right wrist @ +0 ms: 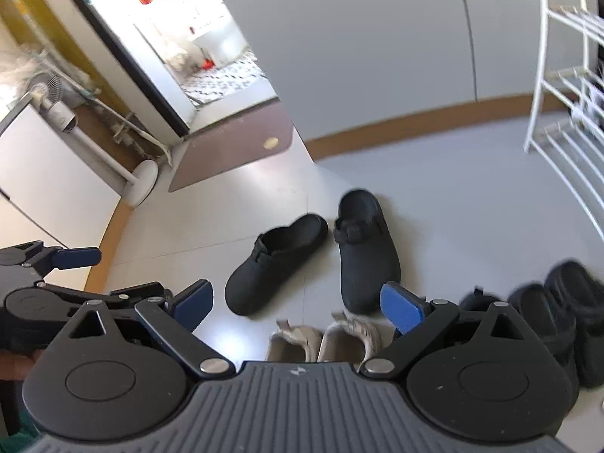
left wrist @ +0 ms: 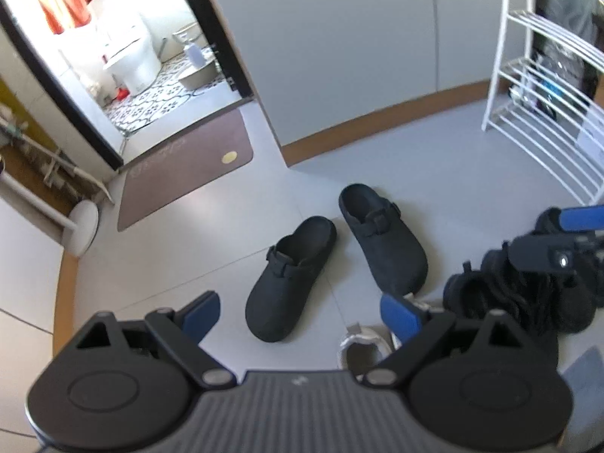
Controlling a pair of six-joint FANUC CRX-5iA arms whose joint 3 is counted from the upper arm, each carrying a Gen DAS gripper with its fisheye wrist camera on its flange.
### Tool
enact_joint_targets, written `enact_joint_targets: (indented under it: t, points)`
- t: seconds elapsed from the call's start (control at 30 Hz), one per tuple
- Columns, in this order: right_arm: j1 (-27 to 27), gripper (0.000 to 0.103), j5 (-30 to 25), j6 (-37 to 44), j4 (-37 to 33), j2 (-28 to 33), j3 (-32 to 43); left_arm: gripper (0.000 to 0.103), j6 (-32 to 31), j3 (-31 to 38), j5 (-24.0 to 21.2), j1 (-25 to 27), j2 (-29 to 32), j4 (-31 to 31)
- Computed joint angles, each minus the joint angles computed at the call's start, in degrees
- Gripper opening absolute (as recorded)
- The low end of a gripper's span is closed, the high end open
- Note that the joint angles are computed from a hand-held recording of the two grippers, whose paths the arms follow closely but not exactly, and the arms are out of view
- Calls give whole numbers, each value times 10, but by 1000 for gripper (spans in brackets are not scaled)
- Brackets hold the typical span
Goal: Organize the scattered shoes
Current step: 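Raise the left tool while the right tool moves toward the two black clogs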
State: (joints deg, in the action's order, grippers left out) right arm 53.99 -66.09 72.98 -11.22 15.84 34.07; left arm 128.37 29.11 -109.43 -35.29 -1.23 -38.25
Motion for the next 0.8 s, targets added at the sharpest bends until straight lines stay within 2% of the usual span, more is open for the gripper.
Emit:
enact_joint_targets:
  t: [0.17, 0.23, 0.47, 0.57, 0.7, 0.8]
  points:
    - [25, 99, 14, -28, 43, 19, -3, 92, 24, -68, 66, 11, -37, -20]
    - [37, 99, 21, -50, 69, 29, -8, 92, 11, -92, 93, 31, -49, 1]
    - [64, 99, 19, -84, 134, 88, 16, 91, -28, -141, 135, 61, -74, 21]
    - [67, 99, 23, -74, 135, 108, 31, 91, -29, -154, 147, 85, -89, 37]
    - [62, 99, 28, -73, 99, 135, 60, 92, -20, -204, 176, 149, -142, 82]
    - [63, 98, 5, -73, 77, 174, 110, 93, -19, -218, 168, 167, -161, 85]
